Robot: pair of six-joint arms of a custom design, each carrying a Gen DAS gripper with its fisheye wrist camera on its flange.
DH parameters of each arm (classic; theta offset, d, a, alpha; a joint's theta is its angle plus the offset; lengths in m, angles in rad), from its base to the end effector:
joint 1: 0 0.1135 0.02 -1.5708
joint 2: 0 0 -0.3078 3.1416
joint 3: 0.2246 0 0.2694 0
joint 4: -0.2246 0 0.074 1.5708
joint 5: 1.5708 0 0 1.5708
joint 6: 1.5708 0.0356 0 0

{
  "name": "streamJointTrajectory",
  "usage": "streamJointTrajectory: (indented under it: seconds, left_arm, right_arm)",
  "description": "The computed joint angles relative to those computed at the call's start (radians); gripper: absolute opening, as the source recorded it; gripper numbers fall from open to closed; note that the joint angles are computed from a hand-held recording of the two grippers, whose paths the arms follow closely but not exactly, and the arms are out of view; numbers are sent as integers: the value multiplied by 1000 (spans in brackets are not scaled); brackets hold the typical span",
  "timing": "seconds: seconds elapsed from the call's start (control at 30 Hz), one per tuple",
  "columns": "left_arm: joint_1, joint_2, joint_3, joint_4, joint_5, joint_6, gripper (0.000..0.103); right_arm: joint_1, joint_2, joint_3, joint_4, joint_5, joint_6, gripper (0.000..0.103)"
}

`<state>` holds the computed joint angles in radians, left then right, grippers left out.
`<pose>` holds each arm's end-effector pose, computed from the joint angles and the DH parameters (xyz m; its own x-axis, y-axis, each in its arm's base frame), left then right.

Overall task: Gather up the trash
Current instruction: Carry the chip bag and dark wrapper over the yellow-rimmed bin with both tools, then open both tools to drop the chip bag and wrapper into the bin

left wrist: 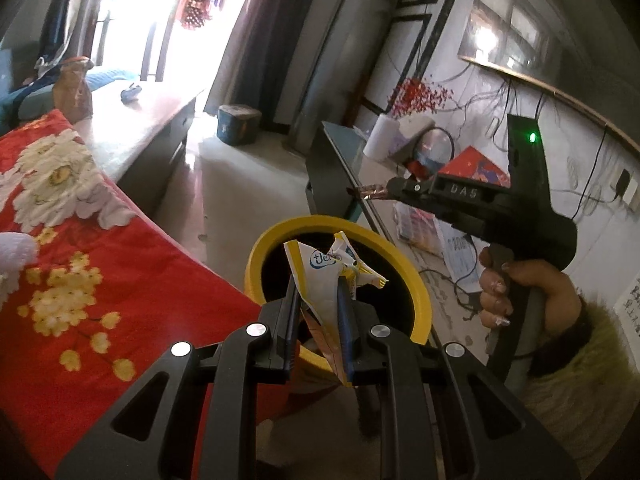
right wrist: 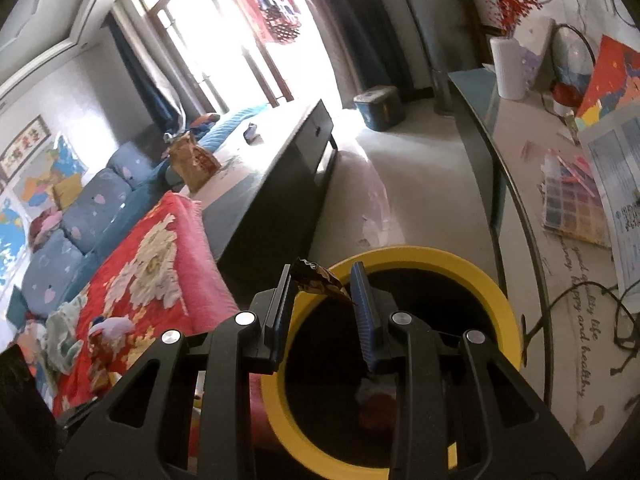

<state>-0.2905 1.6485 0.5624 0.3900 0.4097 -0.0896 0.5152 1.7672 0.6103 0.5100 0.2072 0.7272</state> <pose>0.2845 -0.0999 0.1476 -0.6616 0.1121 -0.7414 0.4984 0.8045 -0.3231 0.2886 0.1550 0.1335 -0.6174 0.3980 -0.6785 0.0952 0.8940 0.4378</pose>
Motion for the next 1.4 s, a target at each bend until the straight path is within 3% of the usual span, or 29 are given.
streamJointTrajectory:
  seconds: [0.37,0.77,0.83,0.9,0.97,1.03,1.27,1.4]
  left_arm:
    - [-99,133,76,1,-53,1,17]
    - [-149,267,176,-24,-50,-10,17]
    - [-156,286,192,-25,-48,-16,18]
    - [-154,302,202,-19,-36,-23,23]
    - [-151,307,207,-13,-39,-28,42]
    - [-142,307,203,-1,-40,-41,53]
    - [-116,257,163,42,-71,-72,94]
    - [-104,212,124,69,-91,-82,96]
  right_arm:
    - [-67,53,-17,8,-58,21,23]
    - [-120,110,-31,49,-129,26,23]
    - [-129,119,-32,55,-146,34,29]
    - [-138,126,-38,65,-150,50,41]
    - [-143,129,-43,73,-143,58,45]
    - [-149,132,-47,77,-136,71,51]
    - [-145,115,-69,105,-93,93,60]
    - [-129,99,-70,100,-64,98,64]
